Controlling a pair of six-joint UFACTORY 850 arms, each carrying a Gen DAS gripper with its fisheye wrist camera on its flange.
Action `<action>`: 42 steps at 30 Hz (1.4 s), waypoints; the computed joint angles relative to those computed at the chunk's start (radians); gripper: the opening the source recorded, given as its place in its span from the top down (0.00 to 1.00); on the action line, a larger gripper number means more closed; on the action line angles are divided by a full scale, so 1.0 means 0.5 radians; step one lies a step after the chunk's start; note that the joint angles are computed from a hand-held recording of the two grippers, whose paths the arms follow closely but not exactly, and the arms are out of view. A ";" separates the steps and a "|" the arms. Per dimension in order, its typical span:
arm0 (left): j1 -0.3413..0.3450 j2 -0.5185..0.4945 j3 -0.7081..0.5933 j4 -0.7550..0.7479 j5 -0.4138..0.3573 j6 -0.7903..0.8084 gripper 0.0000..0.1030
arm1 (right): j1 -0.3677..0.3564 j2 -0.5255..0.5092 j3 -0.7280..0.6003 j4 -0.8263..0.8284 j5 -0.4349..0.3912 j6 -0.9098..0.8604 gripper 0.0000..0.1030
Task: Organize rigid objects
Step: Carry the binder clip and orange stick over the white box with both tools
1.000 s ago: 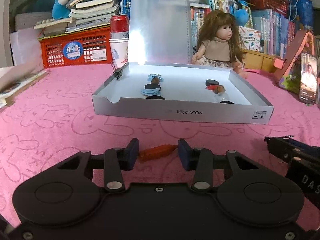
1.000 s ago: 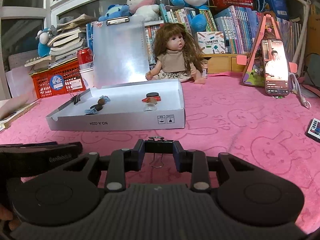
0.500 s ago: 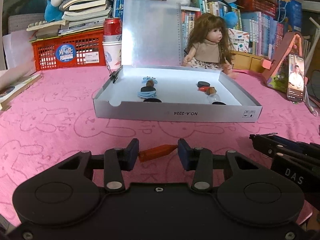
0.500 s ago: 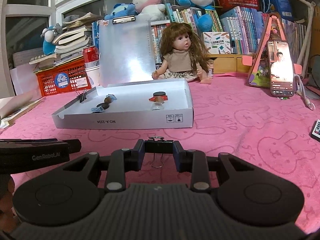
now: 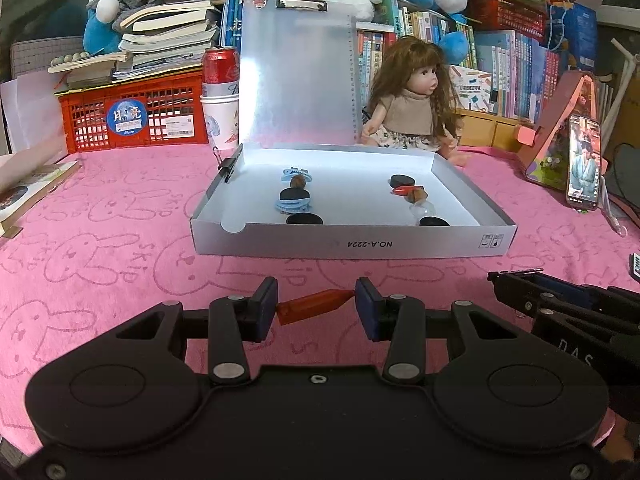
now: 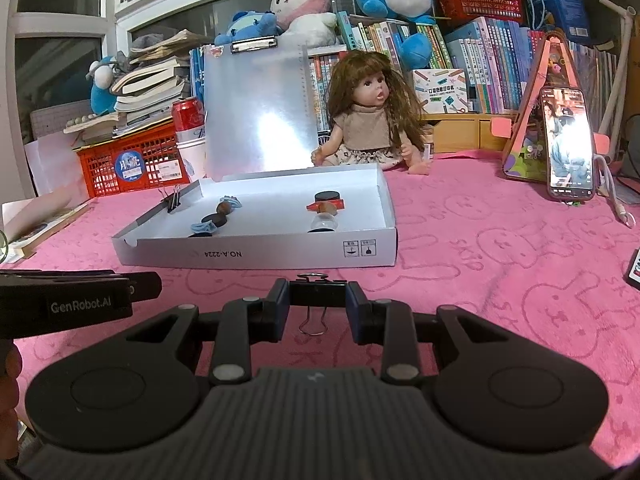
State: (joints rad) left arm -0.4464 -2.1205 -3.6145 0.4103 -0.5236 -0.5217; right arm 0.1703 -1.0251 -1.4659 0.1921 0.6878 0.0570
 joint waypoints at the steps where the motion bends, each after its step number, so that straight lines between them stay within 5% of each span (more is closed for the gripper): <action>1: 0.001 0.003 0.002 -0.004 0.002 0.005 0.61 | 0.000 0.000 -0.004 -0.001 -0.004 0.004 0.65; 28: 0.035 0.135 0.159 -0.123 0.085 0.104 0.61 | -0.019 -0.008 -0.110 -0.072 -0.084 0.029 0.65; 42: 0.087 0.475 0.676 -0.258 0.293 0.225 0.61 | -0.095 -0.091 -0.385 -0.291 -0.324 0.307 0.65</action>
State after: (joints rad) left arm -0.4030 -1.8829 -3.2763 0.2813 -0.3768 -0.4092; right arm 0.1227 -1.0704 -1.6583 0.0466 0.5257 0.2107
